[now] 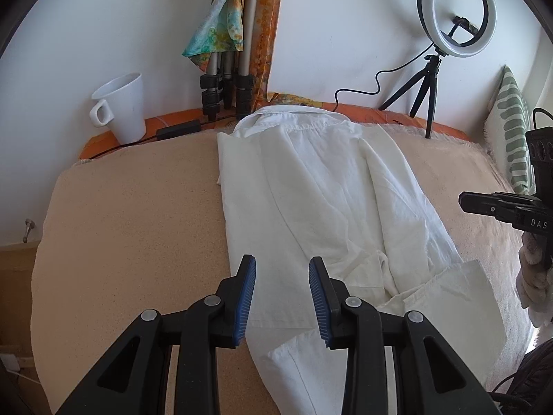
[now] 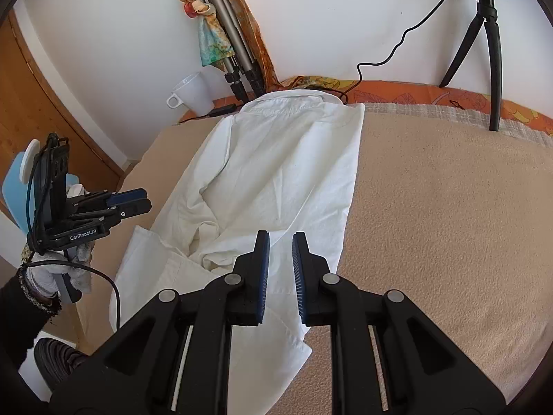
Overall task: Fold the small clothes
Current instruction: 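Move both tools along the folded shirt toward the collar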
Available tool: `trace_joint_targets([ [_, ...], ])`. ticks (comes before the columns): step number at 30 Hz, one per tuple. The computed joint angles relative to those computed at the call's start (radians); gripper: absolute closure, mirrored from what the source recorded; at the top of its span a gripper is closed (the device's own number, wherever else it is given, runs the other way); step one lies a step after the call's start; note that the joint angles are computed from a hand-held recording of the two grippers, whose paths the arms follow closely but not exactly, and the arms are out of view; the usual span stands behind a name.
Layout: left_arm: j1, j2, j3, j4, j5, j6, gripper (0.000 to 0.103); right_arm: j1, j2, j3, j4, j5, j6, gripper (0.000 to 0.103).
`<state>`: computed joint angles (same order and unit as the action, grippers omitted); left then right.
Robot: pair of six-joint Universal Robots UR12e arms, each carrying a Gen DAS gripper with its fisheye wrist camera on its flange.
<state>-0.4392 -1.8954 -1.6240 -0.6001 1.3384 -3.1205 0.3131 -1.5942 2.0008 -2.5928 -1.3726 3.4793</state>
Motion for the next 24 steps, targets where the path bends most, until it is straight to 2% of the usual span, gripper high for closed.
trace_joint_targets([
  [6, 0.010, -0.056, 0.061, -0.027, -0.027, -0.021, 0.071, -0.050, 0.078, -0.033, -0.029, 0.104, 0.009, 0.088],
  [8, 0.009, -0.071, 0.077, -0.034, -0.022, -0.016, 0.071, -0.058, 0.101, -0.043, -0.032, 0.105, 0.017, 0.088],
  [12, 0.007, -0.097, 0.102, -0.045, 0.002, -0.006, 0.070, -0.059, 0.137, -0.069, -0.003, 0.042, 0.006, 0.088],
  [16, 0.007, -0.123, 0.122, -0.041, 0.041, -0.023, 0.069, -0.053, 0.159, -0.090, 0.041, -0.069, 0.007, 0.088],
  [19, 0.016, -0.138, 0.132, -0.022, 0.053, -0.053, 0.065, -0.059, 0.165, -0.096, 0.043, -0.085, 0.009, 0.088],
  [21, 0.024, -0.148, 0.141, -0.015, 0.046, -0.075, 0.059, -0.061, 0.163, -0.100, 0.036, -0.098, 0.003, 0.076],
  [22, 0.028, -0.153, 0.148, -0.016, 0.041, -0.085, 0.057, -0.065, 0.161, -0.096, 0.018, -0.091, 0.000, 0.057],
  [23, 0.033, -0.159, 0.156, -0.018, 0.030, -0.093, 0.055, -0.069, 0.160, -0.092, -0.008, -0.086, -0.002, 0.046],
  [24, 0.037, -0.167, 0.167, -0.024, 0.016, -0.099, 0.053, -0.072, 0.160, -0.088, -0.032, -0.085, -0.006, 0.045],
])
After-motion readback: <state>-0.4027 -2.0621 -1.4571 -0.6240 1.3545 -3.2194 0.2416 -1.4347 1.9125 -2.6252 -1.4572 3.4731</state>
